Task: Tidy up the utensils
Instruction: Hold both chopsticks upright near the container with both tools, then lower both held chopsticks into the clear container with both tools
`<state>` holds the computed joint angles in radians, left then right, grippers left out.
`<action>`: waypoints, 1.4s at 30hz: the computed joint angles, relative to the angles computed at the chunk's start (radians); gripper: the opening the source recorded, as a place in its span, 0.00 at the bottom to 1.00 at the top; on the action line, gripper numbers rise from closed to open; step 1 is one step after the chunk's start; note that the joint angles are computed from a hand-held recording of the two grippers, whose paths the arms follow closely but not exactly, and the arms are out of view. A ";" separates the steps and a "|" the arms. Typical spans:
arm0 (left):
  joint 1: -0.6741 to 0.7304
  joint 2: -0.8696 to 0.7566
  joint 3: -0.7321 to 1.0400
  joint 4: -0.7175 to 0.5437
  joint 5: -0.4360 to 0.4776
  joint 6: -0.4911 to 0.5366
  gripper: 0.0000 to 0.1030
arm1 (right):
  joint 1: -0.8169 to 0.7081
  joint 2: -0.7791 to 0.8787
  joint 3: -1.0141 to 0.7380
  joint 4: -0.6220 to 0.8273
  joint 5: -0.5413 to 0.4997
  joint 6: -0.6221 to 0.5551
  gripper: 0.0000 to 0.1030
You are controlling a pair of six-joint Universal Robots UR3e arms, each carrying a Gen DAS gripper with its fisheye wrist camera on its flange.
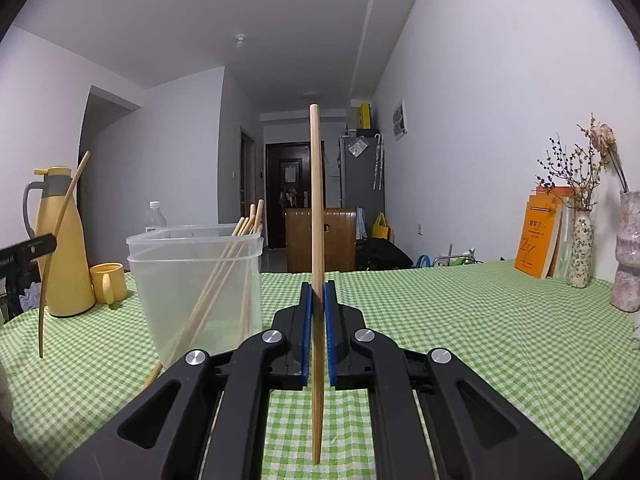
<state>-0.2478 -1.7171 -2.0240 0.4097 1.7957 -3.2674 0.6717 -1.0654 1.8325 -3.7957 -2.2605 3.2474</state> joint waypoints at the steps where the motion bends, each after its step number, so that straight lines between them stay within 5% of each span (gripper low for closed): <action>1: -0.005 0.004 0.007 -0.006 0.002 0.001 0.04 | -0.001 -0.003 0.000 0.003 0.003 0.002 0.06; 19: -0.076 0.009 0.232 -0.156 0.004 -0.009 0.04 | -0.021 -0.109 -0.171 0.091 0.131 -0.089 0.06; 33: -0.081 -0.112 0.581 -0.334 -0.060 -0.065 0.04 | -0.173 -0.088 -0.418 0.343 0.438 0.036 0.06; 42: -0.055 -0.317 0.958 -0.524 -0.117 -0.109 0.04 | -0.269 0.052 -0.704 0.556 0.606 0.165 0.06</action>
<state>-0.3025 -2.0344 -1.0662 -0.1147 1.6784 -3.3766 0.4028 -1.0139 1.1287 -3.2394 -1.6546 3.4125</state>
